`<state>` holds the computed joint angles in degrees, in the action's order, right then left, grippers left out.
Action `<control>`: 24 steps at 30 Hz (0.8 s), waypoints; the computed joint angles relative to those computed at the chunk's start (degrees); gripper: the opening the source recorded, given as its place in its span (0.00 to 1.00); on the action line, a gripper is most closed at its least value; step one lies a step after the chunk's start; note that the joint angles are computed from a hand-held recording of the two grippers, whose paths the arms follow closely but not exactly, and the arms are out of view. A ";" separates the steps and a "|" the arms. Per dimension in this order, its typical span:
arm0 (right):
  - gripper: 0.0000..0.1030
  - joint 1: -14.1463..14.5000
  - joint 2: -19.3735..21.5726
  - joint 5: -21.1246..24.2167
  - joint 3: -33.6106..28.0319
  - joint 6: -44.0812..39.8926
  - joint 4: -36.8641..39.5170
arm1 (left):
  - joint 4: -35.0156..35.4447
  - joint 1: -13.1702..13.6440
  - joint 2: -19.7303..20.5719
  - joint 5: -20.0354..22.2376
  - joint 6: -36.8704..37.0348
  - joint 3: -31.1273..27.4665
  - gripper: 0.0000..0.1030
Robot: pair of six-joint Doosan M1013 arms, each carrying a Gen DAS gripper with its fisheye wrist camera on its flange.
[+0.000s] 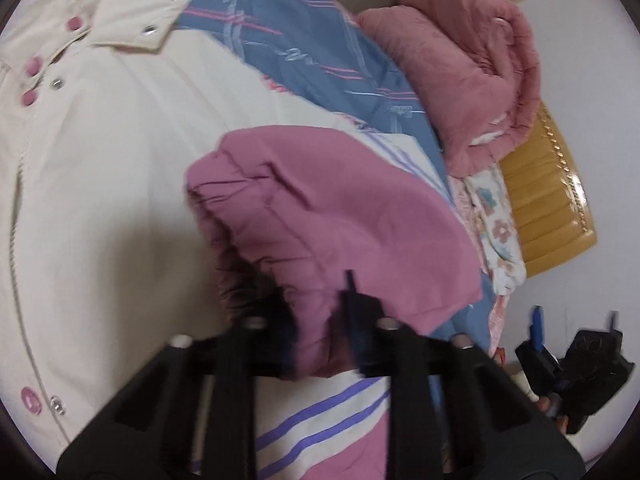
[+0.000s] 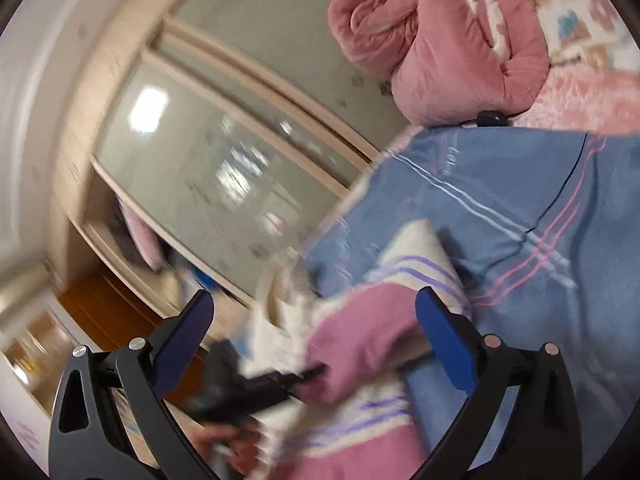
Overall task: Fold large clothes
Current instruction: 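Grasp the folded pink cuff with the left tool, flatten it, release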
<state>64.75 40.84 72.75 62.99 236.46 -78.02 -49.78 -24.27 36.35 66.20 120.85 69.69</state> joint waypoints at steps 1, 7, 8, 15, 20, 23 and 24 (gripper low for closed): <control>0.98 -0.18 0.41 0.67 -1.47 -4.86 3.16 | -0.70 0.11 -0.33 -0.37 1.49 0.40 0.11; 0.98 -1.82 3.20 0.94 -8.87 -31.65 18.63 | -1.98 1.06 -2.63 -2.39 5.70 1.91 0.08; 0.98 -2.00 3.97 1.12 -10.54 -36.93 20.48 | -2.48 1.37 -3.23 -2.44 7.00 2.20 0.08; 0.98 -1.88 6.92 -0.47 -16.16 -52.37 22.23 | -0.30 3.10 -6.91 -5.28 11.06 3.82 0.08; 0.98 -1.73 8.88 -0.75 -19.98 -58.37 22.36 | 2.27 5.76 -9.09 -7.37 11.40 4.52 0.08; 0.98 -1.89 10.31 -1.02 -22.65 -61.96 23.93 | 4.28 7.54 -9.85 -9.90 11.17 4.89 0.08; 0.98 -1.90 10.83 -0.67 -23.64 -63.04 24.30 | 5.42 8.03 -9.58 -10.17 10.06 4.55 0.08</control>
